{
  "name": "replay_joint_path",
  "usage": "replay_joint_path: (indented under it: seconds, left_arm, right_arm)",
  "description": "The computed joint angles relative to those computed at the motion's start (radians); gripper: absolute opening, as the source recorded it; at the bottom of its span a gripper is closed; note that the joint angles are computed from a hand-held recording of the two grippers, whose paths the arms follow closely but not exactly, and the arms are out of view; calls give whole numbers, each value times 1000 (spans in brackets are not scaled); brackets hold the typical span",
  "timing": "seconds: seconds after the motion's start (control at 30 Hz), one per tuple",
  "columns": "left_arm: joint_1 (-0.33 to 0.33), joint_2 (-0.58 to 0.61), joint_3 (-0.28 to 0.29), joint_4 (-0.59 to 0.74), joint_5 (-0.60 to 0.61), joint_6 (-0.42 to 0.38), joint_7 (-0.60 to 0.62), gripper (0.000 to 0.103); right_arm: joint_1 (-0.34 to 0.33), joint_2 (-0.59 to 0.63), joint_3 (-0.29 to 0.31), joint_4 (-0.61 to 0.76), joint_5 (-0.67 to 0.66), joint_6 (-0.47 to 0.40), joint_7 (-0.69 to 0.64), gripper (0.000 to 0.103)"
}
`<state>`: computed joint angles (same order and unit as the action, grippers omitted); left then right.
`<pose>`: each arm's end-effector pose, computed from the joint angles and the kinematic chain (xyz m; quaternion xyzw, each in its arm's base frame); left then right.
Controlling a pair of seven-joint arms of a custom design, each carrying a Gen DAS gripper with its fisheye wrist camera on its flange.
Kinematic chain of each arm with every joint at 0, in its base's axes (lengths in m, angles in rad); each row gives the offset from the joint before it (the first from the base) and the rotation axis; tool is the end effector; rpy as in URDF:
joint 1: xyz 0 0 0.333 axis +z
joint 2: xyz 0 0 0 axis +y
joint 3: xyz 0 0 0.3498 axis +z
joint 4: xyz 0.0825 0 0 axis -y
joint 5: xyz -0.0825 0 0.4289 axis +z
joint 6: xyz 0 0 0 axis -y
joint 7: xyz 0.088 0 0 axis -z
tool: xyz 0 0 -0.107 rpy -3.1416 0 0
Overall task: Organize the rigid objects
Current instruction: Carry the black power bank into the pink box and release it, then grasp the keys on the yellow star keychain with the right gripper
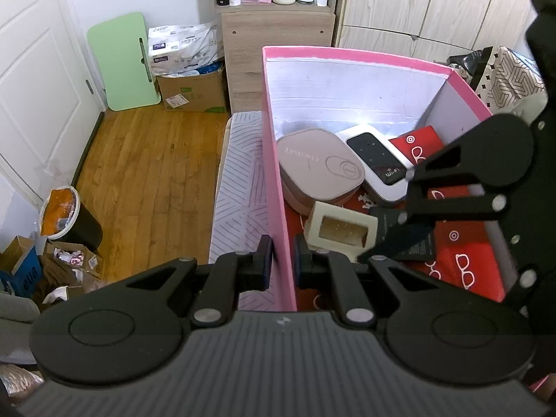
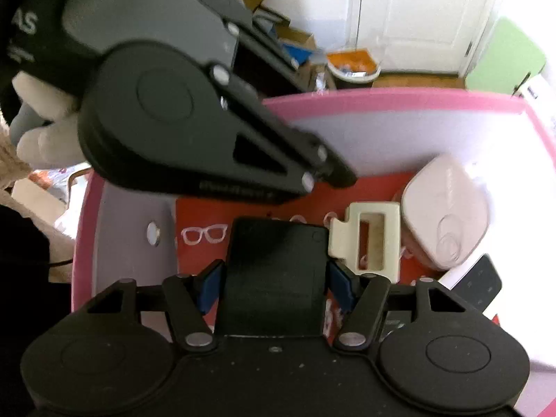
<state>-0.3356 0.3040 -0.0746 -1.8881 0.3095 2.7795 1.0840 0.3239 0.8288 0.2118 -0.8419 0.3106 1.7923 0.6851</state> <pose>0.6488 -0.2922 0.4183 -0.6149 0.7294 -0.2437 0.1743 0.7543 0.3872 0.4684 -0.9621 0.1338 0.0716 0.2266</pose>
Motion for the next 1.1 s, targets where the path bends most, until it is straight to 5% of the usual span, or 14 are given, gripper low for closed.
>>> replay_joint_path:
  seconds: [0.17, 0.5, 0.63, 0.87, 0.97, 1.1]
  left_arm:
    - [1, 1, -1, 1, -3, 1, 1, 10]
    - [-12, 9, 7, 19, 28, -27, -6, 10]
    - [12, 29, -32, 82, -34, -160, 66, 10]
    - [22, 11, -59, 108, -62, -283, 159, 10]
    - [14, 5, -60, 123, -54, -348, 164, 10]
    - [1, -1, -61, 139, -22, -410, 135, 9]
  right_arm:
    - [-62, -104, 27, -165, 95, 102, -17, 77]
    - [-243, -530, 59, -822, 660, 649, -219, 83]
    - [-243, -649, 8, -1000, 857, 808, -278, 84]
    - [-170, -806, -122, -1265, 769, 1066, 6, 84]
    - [-148, -857, -156, -1361, 669, 1104, 123, 84]
    - [-133, -879, -198, -1408, 570, 1024, 256, 84]
